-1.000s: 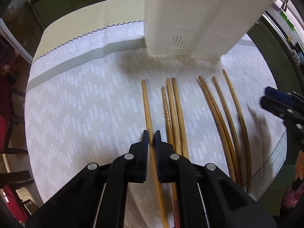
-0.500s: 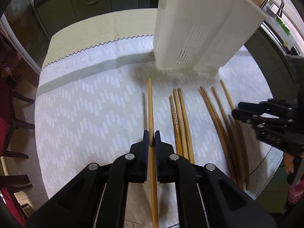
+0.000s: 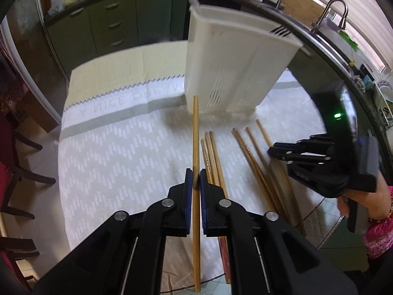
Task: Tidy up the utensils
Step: 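Grasp a wooden chopstick with the right tool while the left tool lifts its chopstick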
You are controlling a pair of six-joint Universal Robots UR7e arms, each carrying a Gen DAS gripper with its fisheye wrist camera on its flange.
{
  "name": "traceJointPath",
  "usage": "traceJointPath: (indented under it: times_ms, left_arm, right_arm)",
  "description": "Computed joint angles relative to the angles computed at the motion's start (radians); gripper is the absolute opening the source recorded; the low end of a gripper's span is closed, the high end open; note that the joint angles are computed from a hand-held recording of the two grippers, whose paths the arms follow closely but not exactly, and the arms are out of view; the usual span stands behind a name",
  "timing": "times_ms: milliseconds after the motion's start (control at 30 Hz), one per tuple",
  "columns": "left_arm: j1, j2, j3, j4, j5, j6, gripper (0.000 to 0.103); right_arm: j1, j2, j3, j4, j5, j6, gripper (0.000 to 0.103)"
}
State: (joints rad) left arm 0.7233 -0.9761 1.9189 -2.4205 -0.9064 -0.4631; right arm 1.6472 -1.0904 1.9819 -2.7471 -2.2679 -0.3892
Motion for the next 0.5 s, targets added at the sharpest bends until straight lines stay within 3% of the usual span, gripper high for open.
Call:
traceJointPath:
  times_ms: [200,500]
  left_arm:
    - [-0.028,-0.037,0.03,-0.024,0.016,0.002,0.006]
    - [-0.064,-0.09,0.064,-0.055,0.031,0.004,0.006]
  right_arm:
    - [-0.007,-0.037,0.022,-0.032,0.057,0.003,0.007]
    - [0.019,-0.23,0.142,-0.123,0.185,-0.057,0.007]
